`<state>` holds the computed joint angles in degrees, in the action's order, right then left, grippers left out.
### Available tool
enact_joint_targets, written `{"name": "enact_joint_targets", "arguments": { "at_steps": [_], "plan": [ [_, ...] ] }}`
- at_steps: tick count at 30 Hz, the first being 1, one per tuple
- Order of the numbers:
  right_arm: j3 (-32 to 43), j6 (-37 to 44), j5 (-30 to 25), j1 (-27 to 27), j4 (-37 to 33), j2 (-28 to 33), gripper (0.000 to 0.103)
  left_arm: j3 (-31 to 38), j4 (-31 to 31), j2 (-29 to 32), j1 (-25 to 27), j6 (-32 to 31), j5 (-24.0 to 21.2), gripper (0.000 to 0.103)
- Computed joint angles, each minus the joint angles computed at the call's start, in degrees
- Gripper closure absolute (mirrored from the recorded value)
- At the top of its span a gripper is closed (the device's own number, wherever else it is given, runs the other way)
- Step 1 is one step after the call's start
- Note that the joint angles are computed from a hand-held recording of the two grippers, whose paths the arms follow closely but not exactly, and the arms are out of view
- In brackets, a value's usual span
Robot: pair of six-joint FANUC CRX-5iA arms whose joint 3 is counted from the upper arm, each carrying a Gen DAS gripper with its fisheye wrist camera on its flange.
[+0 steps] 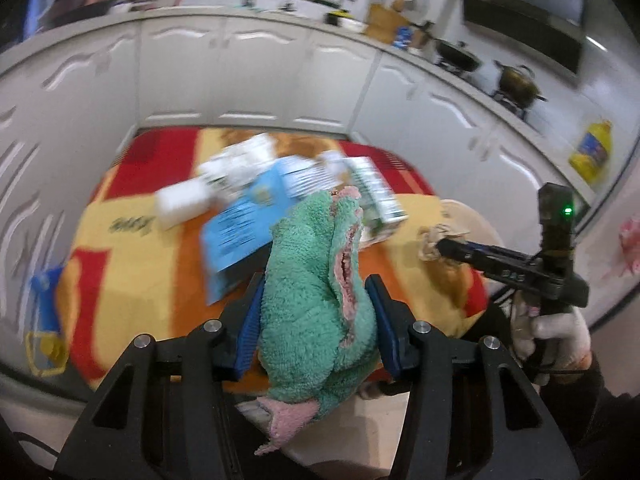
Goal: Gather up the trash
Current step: 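Carry both items over the white bin and open both grippers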
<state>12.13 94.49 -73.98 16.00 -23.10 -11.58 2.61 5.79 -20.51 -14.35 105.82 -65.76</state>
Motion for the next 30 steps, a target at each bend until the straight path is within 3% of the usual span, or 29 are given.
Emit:
{"name": "enact_joint_targets", "arguments": {
  "at_steps": [6,13,23,27,30],
  "plan": [
    [0.26,-0.88,2.00,-7.29,2.86,0.61,0.072,8.06,4.87,10.45,-5.39,-6.58,2.67,0.055],
    [1.07,-5.93,5.53,-15.67,11.33,4.86,0.072,23.15,8.37,26.44,-11.29,-10.22,0.33,0.055],
    [6.18,-6.78,4.86,-24.09,11.47,13.30,0.072,54.86,9.33,53.12,-15.59,-1.75,-8.13,0.054],
    [5.98,-8.67,6.72,-25.56,10.81,14.75,0.050,65.36,13.99,62.42,-15.32,0.35,-9.01,0.047],
    [5.68,-9.20,6.29,-26.12,10.07,15.35,0.050,69.41,16.45,66.37,-14.90,2.20,-8.28,0.035]
  ]
}}
